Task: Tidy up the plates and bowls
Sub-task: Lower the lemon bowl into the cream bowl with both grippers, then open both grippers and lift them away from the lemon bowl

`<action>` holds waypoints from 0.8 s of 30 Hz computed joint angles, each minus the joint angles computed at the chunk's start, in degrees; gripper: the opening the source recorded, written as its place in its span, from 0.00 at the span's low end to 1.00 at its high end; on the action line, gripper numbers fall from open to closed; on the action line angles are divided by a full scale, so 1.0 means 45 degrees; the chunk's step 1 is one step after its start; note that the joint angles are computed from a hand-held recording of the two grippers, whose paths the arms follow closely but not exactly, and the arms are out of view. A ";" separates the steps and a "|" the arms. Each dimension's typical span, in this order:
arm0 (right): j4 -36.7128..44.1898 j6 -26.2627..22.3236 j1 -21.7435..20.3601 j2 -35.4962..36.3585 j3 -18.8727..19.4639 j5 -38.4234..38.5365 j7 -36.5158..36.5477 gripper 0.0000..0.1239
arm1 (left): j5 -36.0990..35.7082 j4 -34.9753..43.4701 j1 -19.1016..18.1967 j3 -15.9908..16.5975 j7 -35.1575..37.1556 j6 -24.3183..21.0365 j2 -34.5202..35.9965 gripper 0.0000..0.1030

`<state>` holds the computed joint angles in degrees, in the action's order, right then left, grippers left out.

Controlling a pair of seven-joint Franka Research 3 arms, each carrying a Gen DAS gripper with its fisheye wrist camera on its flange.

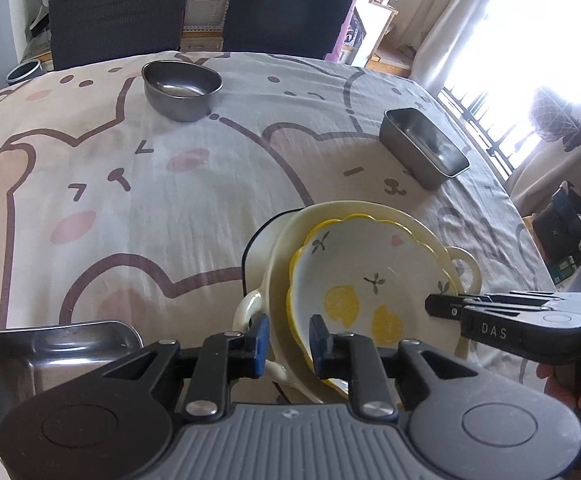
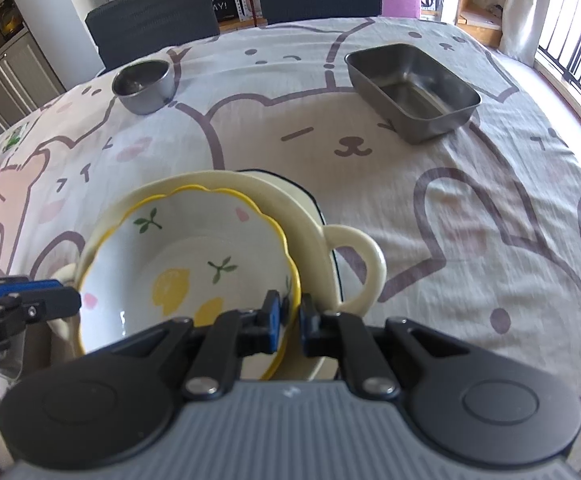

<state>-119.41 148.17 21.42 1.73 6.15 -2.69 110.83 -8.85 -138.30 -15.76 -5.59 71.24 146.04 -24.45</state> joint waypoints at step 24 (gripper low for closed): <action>-0.2305 0.3221 -0.1333 -0.2563 0.0254 0.1280 -0.1031 0.83 | 0.1157 0.1773 -0.0086 -0.0124 0.1012 0.2481 0.1620 1.00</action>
